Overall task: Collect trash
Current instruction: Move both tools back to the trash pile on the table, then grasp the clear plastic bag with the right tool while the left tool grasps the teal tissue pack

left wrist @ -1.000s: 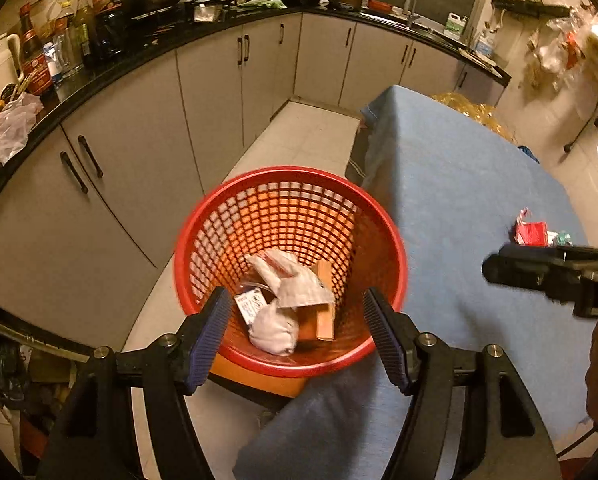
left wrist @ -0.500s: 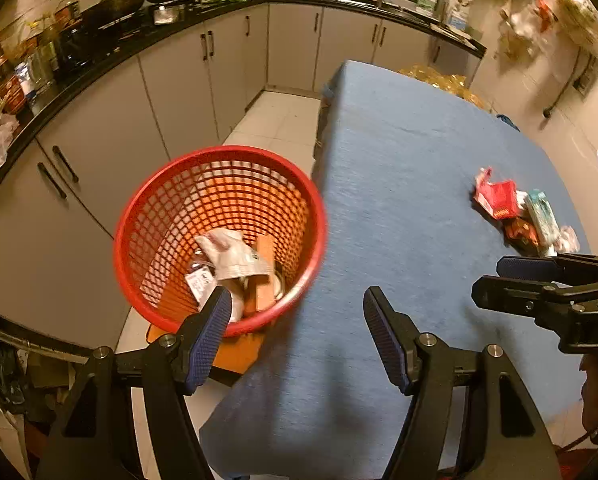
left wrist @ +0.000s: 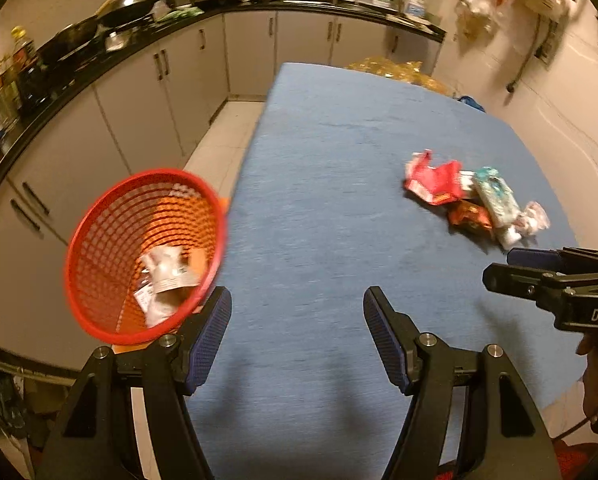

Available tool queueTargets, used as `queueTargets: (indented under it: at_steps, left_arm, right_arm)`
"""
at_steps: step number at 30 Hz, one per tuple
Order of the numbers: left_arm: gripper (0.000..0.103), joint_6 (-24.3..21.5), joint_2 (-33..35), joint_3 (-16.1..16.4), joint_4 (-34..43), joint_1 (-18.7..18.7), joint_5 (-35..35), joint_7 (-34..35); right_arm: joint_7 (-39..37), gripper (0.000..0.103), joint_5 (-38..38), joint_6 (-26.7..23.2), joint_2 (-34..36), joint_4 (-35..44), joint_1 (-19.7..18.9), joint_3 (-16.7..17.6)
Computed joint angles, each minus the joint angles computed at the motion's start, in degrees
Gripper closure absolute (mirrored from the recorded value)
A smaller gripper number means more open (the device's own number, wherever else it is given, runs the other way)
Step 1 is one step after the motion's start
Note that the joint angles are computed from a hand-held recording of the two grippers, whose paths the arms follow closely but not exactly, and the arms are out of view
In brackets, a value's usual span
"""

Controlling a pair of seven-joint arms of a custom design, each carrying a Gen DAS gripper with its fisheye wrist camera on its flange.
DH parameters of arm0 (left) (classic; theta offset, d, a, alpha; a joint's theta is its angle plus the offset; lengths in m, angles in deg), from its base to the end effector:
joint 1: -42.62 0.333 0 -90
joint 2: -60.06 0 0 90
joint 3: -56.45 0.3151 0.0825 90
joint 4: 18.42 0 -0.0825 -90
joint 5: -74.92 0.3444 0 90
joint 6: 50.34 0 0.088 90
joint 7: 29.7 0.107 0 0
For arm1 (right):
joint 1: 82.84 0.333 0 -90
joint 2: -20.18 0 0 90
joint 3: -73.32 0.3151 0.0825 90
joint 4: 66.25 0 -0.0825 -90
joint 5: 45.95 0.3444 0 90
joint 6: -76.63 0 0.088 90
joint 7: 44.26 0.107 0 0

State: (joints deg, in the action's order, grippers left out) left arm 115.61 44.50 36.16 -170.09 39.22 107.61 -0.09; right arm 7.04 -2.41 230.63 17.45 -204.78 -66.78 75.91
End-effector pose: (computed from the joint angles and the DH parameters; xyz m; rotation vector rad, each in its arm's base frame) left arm 0.3689 -0.1986 0.4021 -2.0008 1.7985 -0.6104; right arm 0.4593 0.1317 0.3820 -2.1553 1.4881 0.0029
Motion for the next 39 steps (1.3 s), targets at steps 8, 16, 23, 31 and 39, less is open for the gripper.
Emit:
queueTargets:
  at_steps: [8,16,23,31,39]
  left_arm:
    - [0.036,-2.37,5.55,-1.72,6.68,-3.74,3.8,-2.29]
    - [0.036,-5.22,9.0,-0.51,11.38,-9.01,9.16,-6.6]
    - [0.036,-8.15,8.84,0.79,11.82,-11.86,9.67,-8.6]
    - [0.036,-10.89,5.96,0.71,9.91,-11.59,9.81,-12.43]
    - [0.036,-12.31,4.63,0.43,8.77,-10.89,8.86,-13.87]
  right_arm:
    - [-2.52,0.033,3.32,2.57,-3.17,-4.76,-4.07,-4.36]
    - [-5.67,0.037,10.43,1.06,-1.11,-2.77,-10.39,-8.84]
    - [-3.7,0.037,14.21,-6.22,6.81,6.07,-17.32,-8.65]
    - [3.49,0.039,7.62,-4.93,16.06,14.5,-18.91,-4.66]
    - [5.21,0.074,2.69,-1.82,19.29,16.96,-20.08,-1.1]
